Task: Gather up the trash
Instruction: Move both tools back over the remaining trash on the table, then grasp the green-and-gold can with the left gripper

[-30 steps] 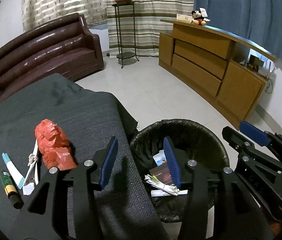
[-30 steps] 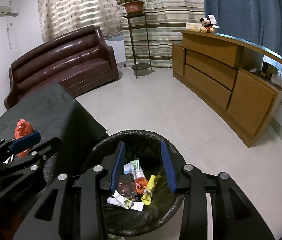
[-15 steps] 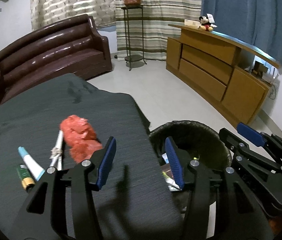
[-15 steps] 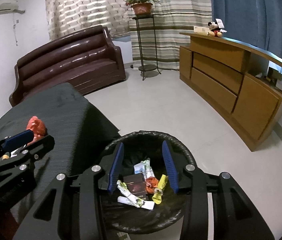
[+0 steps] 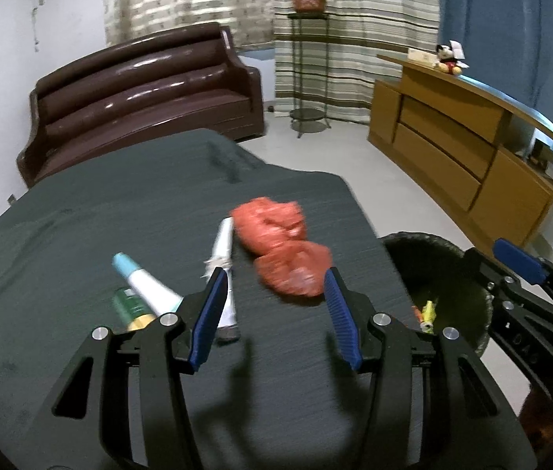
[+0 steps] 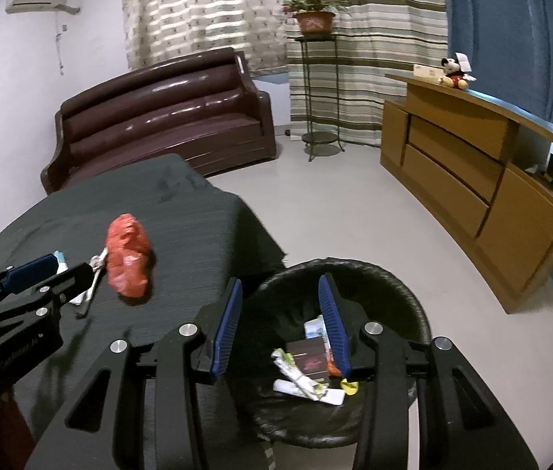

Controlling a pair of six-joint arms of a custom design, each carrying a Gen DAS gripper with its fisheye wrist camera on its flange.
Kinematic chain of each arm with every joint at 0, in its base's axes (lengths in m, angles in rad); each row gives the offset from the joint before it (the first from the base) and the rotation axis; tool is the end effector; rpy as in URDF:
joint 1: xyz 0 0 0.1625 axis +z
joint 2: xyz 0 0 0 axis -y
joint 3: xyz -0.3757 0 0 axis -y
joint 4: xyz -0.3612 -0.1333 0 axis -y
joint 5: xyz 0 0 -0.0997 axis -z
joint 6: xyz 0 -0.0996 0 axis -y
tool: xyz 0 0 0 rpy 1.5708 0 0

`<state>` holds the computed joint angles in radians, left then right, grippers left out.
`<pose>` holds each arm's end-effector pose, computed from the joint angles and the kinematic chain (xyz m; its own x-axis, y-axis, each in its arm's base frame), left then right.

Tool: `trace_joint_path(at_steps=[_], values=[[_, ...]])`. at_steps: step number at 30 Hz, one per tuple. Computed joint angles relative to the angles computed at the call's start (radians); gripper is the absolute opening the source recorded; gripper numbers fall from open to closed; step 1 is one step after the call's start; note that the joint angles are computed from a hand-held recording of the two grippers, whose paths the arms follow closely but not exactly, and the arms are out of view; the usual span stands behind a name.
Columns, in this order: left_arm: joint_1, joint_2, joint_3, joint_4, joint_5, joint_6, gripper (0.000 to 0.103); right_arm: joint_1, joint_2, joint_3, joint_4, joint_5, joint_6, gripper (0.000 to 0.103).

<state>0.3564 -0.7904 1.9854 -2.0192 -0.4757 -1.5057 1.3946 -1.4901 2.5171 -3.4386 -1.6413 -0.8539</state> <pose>-0.3341 -0.3611 -0.0077 -0.6600 -0.2139 -0.7202 0.4499 0.6551 -0.6070 0.0616 -0.3743 0.2359 -0.7273 -0.3461 0.5926 -0.6566 0.6021 -0.4542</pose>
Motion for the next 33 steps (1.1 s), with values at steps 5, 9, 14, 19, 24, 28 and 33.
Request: trace_joint_path(at_steps=[5,9,14,19,24,28,33], values=[[-0.015,-0.072,0.044,0.138,-0.013,-0.142,0.05,0.036,0.014,0.019,-0.009,-0.015,-0.001,0.041],[-0.022,-0.132,0.084,0.227,-0.034,-0.242,0.05,0.062,0.026,0.036,-0.016,-0.026,0.002,0.041],[-0.02,-0.184,0.124,0.284,-0.06,-0.319,0.051,0.093,0.048,0.049,-0.021,-0.034,0.01,0.041],[-0.007,-0.201,0.139,0.276,-0.069,-0.325,0.051,0.115,0.071,0.054,-0.025,-0.041,0.021,0.041],[0.025,-0.204,0.147,0.217,-0.074,-0.278,0.054,0.132,0.091,0.053,-0.024,-0.051,0.025,0.041],[0.049,-0.217,0.163,0.17,-0.095,-0.248,0.056,0.137,0.094,0.051,-0.013,-0.055,0.023,0.041],[0.051,-0.243,0.202,0.125,-0.122,-0.239,0.056,0.146,0.109,0.05,-0.013,-0.065,0.031,0.041]])
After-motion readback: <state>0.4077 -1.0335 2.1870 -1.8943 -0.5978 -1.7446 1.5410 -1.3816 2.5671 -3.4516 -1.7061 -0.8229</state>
